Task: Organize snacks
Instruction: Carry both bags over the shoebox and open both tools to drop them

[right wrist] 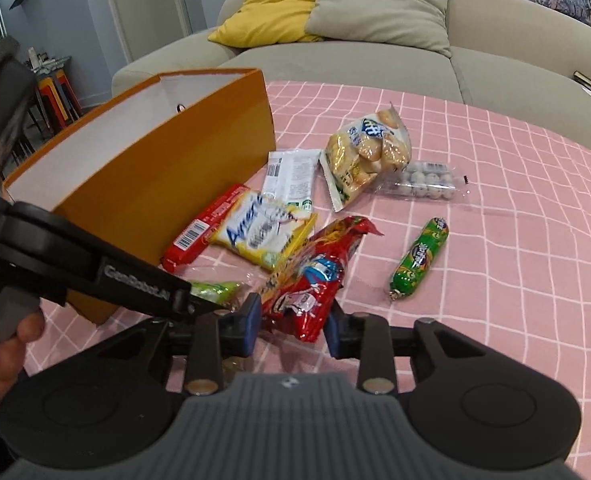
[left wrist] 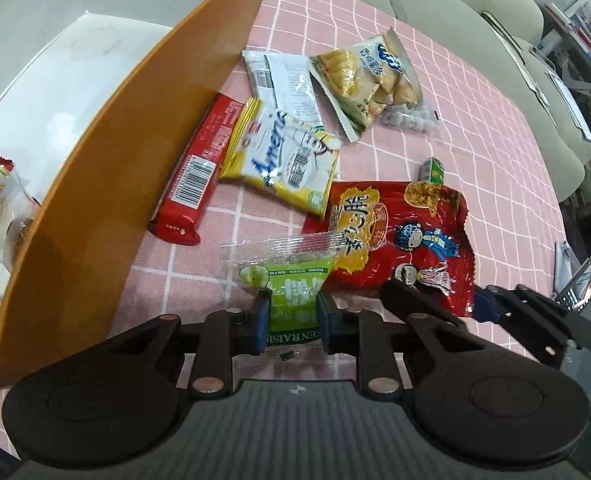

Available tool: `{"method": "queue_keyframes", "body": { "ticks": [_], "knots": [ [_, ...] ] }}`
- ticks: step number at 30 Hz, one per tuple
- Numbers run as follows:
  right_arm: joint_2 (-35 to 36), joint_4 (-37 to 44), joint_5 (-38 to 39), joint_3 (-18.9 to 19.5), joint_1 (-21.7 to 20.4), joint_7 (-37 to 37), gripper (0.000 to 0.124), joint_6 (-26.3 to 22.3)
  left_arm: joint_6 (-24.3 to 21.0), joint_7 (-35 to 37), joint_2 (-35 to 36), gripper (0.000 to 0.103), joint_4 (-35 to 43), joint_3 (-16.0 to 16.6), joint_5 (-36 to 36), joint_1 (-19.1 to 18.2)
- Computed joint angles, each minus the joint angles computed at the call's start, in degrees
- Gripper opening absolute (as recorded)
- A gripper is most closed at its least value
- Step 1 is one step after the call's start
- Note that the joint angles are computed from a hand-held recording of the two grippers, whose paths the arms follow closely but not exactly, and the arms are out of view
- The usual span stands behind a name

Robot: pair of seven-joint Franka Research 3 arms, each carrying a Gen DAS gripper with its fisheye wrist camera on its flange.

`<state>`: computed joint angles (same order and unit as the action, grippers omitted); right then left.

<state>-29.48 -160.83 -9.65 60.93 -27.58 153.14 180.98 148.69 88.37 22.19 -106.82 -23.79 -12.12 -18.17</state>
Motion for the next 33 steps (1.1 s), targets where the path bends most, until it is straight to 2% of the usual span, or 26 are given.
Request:
{"method": "queue_keyframes", "body": {
  "ticks": [2, 4, 8, 14, 22, 27, 33],
  "knots": [
    [1.1, 0.1, 0.1, 0.5, -1.0, 0.2, 0.028, 0.8, 0.0, 0.1, -0.2, 0.027, -0.3, -0.1, -0.3, 0.2],
    [1.1, 0.2, 0.5, 1.6, -2.1, 0.5, 0.02, 1.3, -0.3, 0.1, -0.2, 0.027, -0.2, 0.0, -0.4, 0.3],
    [-0.5, -0.3, 1.6, 1.4, -0.9, 0.5, 0.015, 1.2, -0.1, -0.5, -0.4, 0.027, -0.4, 0.2, -0.3, 0.0],
    [-4.4, -1.4, 1.6, -3.5, 5.7, 0.6, 0.009, -2.8, 1.5, -0.3, -2.3, 0.026, -2.1, -0.2, -0.8, 0.4],
    [-10.0, -2.5, -1.2, -8.8, 13.5, 5.4, 0.007, -8.8, 4.3, 3.0, -6.3, 0.026, -5.5, -1.2, -5.0, 1.1],
    [-11.6, -2.1, -4.2, -11.2, 15.8, 7.7, 0.0, -10.8, 5.8, 5.7, -8.8, 0.026, -7.0, -1.2, -8.1, 1.1],
    [-12.0, 0.1, -8.3, -12.8, 16.3, 8.1, 0.0, -12.3, 7.1, 10.4, -11.9, 0.026, -8.4, -0.8, -13.7, 1.2]
  ]
}}
